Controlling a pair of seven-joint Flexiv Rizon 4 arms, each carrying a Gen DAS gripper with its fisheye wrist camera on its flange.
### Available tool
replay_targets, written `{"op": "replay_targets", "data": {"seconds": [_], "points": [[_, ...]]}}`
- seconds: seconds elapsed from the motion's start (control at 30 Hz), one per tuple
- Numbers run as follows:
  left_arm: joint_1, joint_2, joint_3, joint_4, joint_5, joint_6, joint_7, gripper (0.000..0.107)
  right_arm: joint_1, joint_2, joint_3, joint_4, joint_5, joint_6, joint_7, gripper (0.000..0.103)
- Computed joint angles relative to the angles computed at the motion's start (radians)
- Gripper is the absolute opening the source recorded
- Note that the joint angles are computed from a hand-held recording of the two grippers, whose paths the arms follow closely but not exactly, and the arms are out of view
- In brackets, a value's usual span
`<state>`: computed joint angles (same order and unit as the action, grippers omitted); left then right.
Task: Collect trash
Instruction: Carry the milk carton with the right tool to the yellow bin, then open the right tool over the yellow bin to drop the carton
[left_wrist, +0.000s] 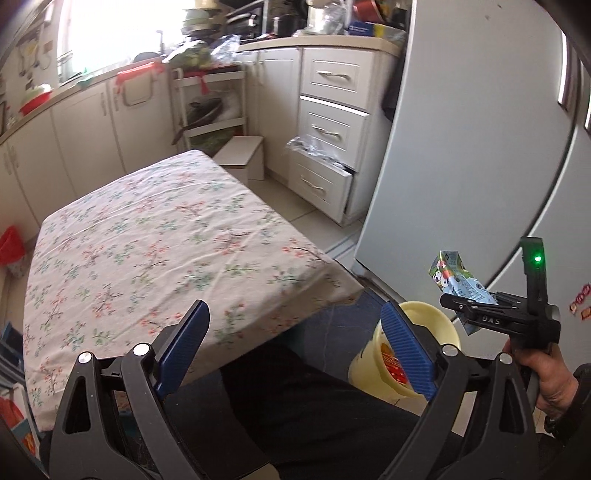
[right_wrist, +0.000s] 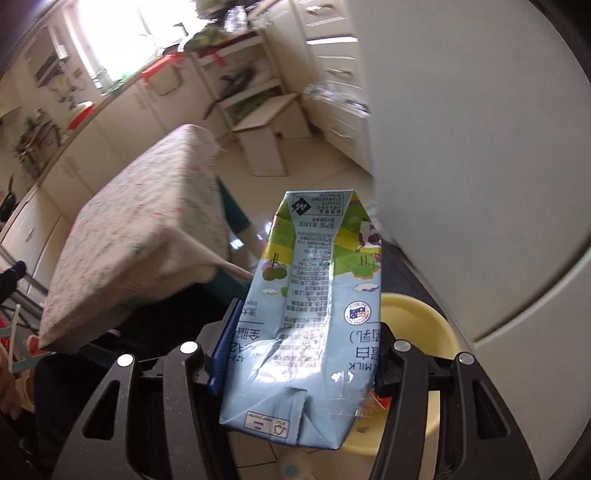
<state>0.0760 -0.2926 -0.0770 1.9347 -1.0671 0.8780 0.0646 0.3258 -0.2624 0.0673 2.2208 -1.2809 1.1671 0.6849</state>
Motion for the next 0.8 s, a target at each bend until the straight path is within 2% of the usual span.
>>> {"op": "replay_targets", "data": {"seconds": [0.13, 0.43, 0.57, 0.8], "points": [[-0.021, 0.022, -0.007, 0.025, 0.006, -0.004, 0.028, 0.091, -0.013, -0.019, -0.003, 0.035, 0.019, 0.031, 0.031, 0.056], [-0.067, 0.062, -0.004, 0.066, 0.001, 0.019, 0.076, 0.095, 0.005, -0.081, -0.028, 0.056, 0.109, 0.107, 0.001, 0.056], [-0.081, 0.081, 0.0, 0.085, -0.011, 0.03, 0.103, 0.095, 0.023, -0.069, -0.04, 0.078, 0.145, 0.107, 0.004, 0.064], [-0.097, 0.104, 0.009, 0.102, -0.04, 0.038, 0.145, 0.095, 0.034, -0.02, -0.049, 0.093, 0.071, 0.085, 0.081, 0.066]]}}
